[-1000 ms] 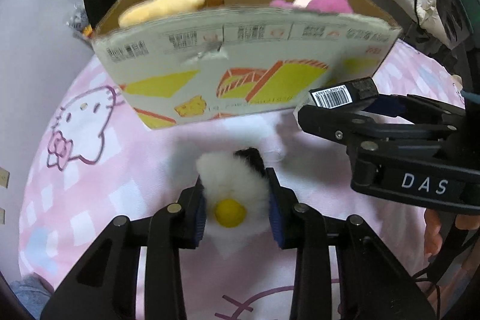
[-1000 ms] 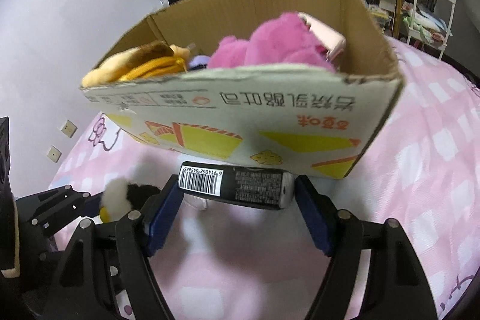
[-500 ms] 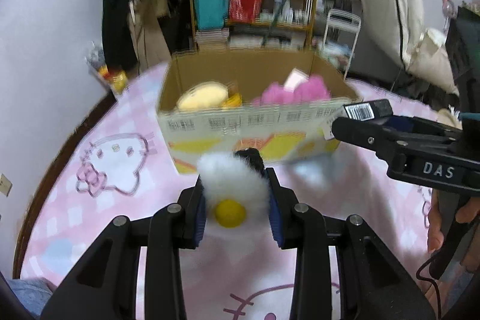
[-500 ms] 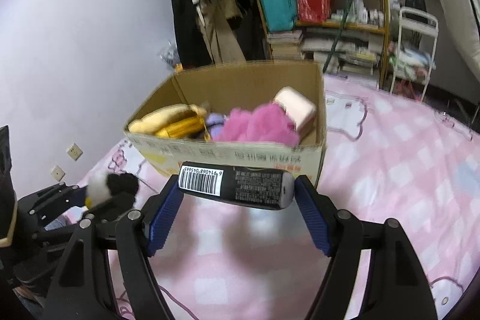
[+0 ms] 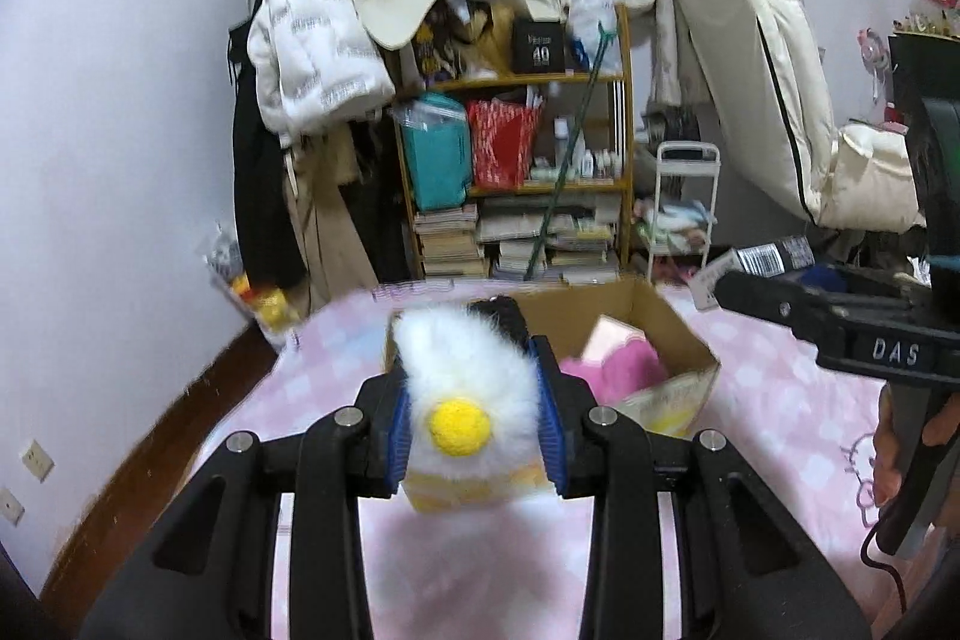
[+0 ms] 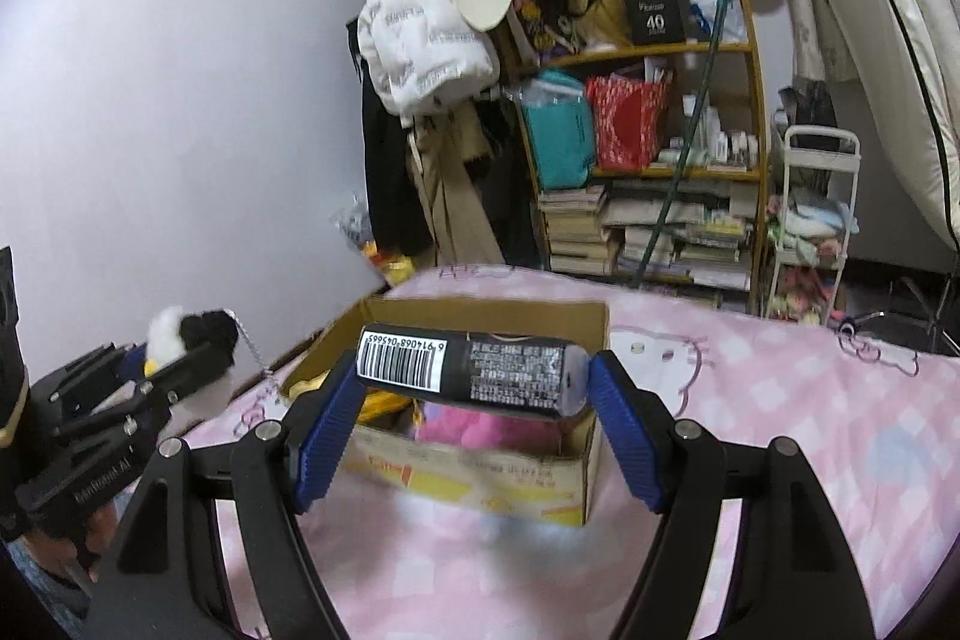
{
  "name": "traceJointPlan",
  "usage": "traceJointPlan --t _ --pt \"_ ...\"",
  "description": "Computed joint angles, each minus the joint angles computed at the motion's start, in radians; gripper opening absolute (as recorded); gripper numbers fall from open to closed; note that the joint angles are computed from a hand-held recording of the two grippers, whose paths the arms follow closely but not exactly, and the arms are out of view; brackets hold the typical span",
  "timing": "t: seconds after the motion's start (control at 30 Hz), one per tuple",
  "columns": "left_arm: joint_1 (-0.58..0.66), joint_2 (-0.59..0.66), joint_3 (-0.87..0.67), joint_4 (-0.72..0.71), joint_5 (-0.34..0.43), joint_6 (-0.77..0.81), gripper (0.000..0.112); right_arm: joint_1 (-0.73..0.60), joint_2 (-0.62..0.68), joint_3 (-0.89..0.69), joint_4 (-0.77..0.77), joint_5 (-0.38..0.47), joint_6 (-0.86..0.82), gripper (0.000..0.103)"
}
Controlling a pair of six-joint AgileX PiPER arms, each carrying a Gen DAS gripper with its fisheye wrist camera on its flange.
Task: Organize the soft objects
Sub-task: 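Lift the chick plush with the left tool while the right tool carries the tissue pack over the box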
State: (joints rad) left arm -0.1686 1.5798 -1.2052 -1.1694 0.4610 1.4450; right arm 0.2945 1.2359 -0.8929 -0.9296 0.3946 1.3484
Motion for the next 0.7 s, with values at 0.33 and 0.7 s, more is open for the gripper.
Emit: traceJointPlan --t 0.33,0.7 --pt "-0.049 0.098 -0.209 0.035 -0.03 -0.061 0.034 -0.098 0.045 -0.045 -0.084 -0.086 0.047 0.08" --pt "-0.085 0.175 -0.218 0.037 -0.071 -0.067 0.034 -0.127 0.11 -0.088 -0.128 -0.103 0.025 0.08"
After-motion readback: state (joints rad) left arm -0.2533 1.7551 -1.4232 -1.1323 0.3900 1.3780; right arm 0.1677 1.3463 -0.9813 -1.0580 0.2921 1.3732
